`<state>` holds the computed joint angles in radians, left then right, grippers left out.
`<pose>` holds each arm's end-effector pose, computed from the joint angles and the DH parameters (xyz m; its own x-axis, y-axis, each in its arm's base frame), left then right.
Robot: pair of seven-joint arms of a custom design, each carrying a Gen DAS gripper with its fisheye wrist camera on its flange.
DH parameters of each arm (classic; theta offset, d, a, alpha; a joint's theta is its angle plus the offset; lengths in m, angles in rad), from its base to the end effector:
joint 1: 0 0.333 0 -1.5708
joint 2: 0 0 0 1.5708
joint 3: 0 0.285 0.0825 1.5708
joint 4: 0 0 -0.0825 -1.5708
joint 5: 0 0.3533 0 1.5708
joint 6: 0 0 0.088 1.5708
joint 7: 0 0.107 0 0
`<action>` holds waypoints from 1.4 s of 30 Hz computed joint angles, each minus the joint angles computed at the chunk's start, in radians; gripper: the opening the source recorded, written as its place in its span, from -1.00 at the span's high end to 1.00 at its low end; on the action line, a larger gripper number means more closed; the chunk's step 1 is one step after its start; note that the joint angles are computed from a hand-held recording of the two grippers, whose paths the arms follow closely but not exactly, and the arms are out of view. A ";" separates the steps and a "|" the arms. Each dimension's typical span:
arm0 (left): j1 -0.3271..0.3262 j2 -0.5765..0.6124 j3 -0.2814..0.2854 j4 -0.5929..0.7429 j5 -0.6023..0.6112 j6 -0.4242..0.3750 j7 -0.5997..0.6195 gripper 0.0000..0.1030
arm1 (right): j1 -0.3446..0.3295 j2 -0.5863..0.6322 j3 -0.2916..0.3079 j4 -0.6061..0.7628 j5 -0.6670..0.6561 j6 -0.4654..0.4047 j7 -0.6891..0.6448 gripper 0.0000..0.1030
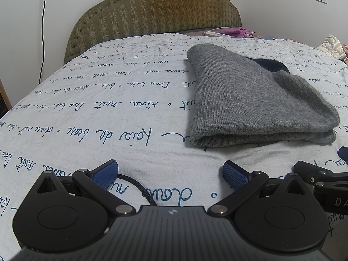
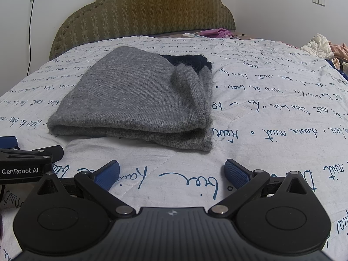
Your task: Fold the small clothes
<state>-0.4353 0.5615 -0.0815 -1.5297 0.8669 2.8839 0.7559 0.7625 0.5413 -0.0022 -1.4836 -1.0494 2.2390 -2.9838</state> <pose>0.5902 -0.3729 0.3990 -0.3648 -0.9248 -0.1080 -0.5595 0.3104 -0.7685 0.5148 0.4547 0.3814 -0.3329 -0.9413 -0.0558 -0.5731 0.2490 -0.7807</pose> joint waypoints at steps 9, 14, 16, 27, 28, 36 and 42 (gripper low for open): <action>0.002 0.001 -0.002 0.001 -0.006 0.001 0.007 -1.00 | 0.000 -0.001 0.000 -0.002 0.000 0.001 0.000 -1.00; 0.001 0.001 -0.001 0.000 -0.007 0.001 0.006 -1.00 | 0.001 0.002 0.000 0.004 0.003 -0.003 -0.002 -1.00; 0.001 0.001 -0.001 0.000 -0.007 0.001 0.006 -1.00 | 0.002 0.003 0.000 0.005 0.003 -0.003 -0.001 -1.00; 0.007 -0.006 -0.009 -0.011 -0.019 0.008 0.018 -1.00 | 0.002 0.002 -0.001 0.003 0.002 -0.003 0.000 -1.00; 0.011 -0.005 -0.012 -0.010 -0.023 0.008 0.024 -1.00 | 0.002 0.001 -0.001 0.002 0.002 -0.002 -0.001 -1.00; 0.008 -0.030 -0.018 -0.026 -0.024 -0.016 0.065 -1.00 | 0.000 -0.034 0.009 -0.026 0.013 0.001 0.025 -1.00; 0.020 -0.050 -0.033 -0.039 -0.042 -0.028 0.075 -1.00 | -0.006 -0.046 0.021 -0.027 0.024 -0.015 0.018 -1.00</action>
<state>-0.4155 0.5114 -0.1146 -1.5692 0.8251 2.8562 0.8305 0.7564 0.4955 0.0187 -1.5107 -1.0258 2.2241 -2.9663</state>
